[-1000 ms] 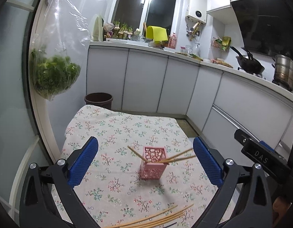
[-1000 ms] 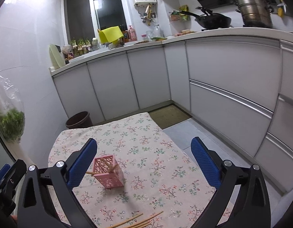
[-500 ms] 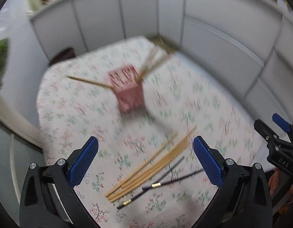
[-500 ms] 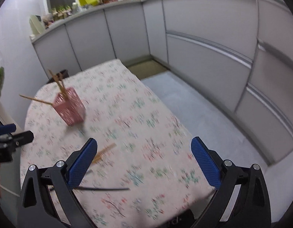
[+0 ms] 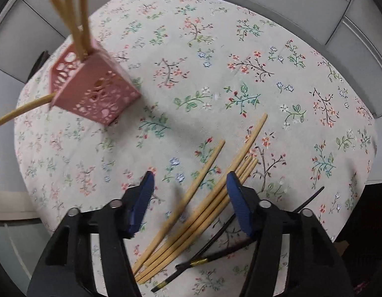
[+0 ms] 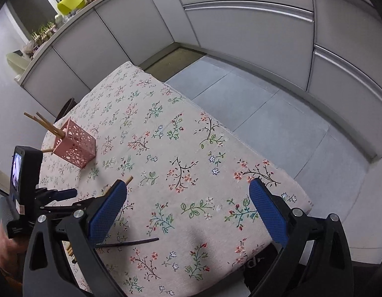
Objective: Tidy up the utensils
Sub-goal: 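Move the left gripper back down to the chopstick pile, then grasp a chopstick with the left gripper and lift it upright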
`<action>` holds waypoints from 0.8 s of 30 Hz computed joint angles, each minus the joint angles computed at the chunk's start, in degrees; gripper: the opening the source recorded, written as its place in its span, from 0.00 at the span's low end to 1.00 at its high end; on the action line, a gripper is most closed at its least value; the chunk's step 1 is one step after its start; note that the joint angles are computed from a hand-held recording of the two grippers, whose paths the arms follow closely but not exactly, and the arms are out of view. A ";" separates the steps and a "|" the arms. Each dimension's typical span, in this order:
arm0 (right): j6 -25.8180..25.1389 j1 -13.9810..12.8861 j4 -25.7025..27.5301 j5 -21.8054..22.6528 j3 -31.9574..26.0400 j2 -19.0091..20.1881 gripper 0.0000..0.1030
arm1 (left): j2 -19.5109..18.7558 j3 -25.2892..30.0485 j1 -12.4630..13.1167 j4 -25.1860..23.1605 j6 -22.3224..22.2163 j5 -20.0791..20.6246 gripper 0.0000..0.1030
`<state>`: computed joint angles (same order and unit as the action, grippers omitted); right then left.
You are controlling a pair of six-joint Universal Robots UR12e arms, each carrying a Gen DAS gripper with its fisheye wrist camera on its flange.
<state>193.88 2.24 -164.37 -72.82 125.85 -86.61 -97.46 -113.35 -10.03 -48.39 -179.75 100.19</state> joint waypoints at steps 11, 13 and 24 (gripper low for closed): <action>-0.46 0.13 3.03 -0.73 -0.88 0.40 0.93 | -2.27 1.38 1.37 -4.48 3.34 -2.91 0.22; -0.46 0.33 3.80 -1.13 -1.11 0.52 0.93 | -2.04 0.70 2.11 -2.81 3.36 -4.93 0.16; -1.70 2.66 10.59 -2.87 -4.70 2.54 0.93 | 1.81 -6.94 7.41 10.27 -1.88 -12.70 0.11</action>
<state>192.18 4.90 -153.78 -75.70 121.15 -84.07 -95.65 -120.30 -2.62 -38.13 -181.63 87.50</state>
